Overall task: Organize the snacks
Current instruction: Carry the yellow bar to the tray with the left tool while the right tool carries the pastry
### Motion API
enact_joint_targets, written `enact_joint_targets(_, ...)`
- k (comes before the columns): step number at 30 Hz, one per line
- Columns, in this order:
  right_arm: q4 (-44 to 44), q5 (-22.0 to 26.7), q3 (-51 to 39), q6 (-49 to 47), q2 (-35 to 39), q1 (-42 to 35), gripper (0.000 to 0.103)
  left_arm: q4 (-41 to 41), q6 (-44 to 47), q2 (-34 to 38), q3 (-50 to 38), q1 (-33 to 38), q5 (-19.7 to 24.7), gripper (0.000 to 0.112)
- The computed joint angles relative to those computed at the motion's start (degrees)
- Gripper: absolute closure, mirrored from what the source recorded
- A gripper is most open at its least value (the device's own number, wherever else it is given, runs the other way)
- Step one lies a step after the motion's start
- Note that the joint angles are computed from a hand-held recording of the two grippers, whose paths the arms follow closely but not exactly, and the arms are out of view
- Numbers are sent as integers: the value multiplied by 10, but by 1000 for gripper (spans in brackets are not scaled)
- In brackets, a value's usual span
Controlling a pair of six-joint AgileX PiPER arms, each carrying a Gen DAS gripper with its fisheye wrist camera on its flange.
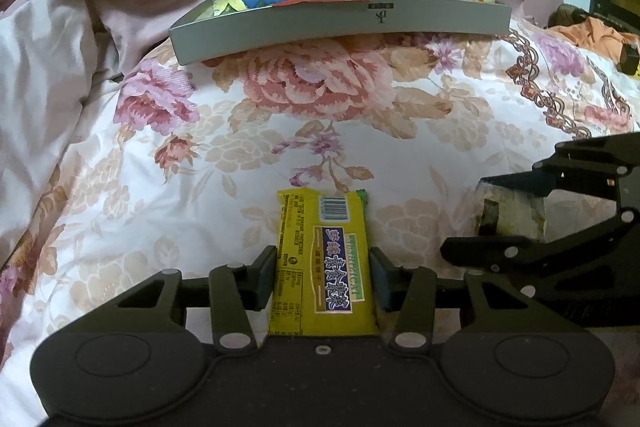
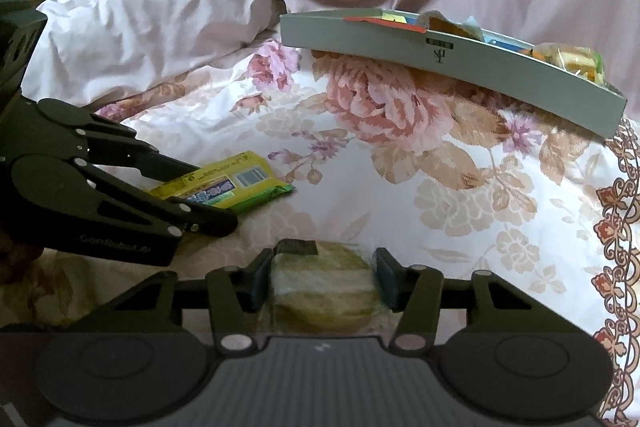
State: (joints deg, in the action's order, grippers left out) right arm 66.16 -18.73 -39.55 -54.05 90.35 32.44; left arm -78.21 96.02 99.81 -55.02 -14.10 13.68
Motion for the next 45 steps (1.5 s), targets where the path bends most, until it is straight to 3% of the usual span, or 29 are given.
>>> enact_joint_targets(25, -49, -50, 11, 58, -11, 21, 47, -146, 77, -9, 6, 14, 21, 62)
enact_joint_targets(36, -56, -62, -1, 44, -28, 5, 47, -159, 49, -18, -26, 12, 25, 62)
enact_joint_targets(45, -87, -47, -40, 41, -50, -45, 47, -129, -27, -9, -109, 10, 20, 62)
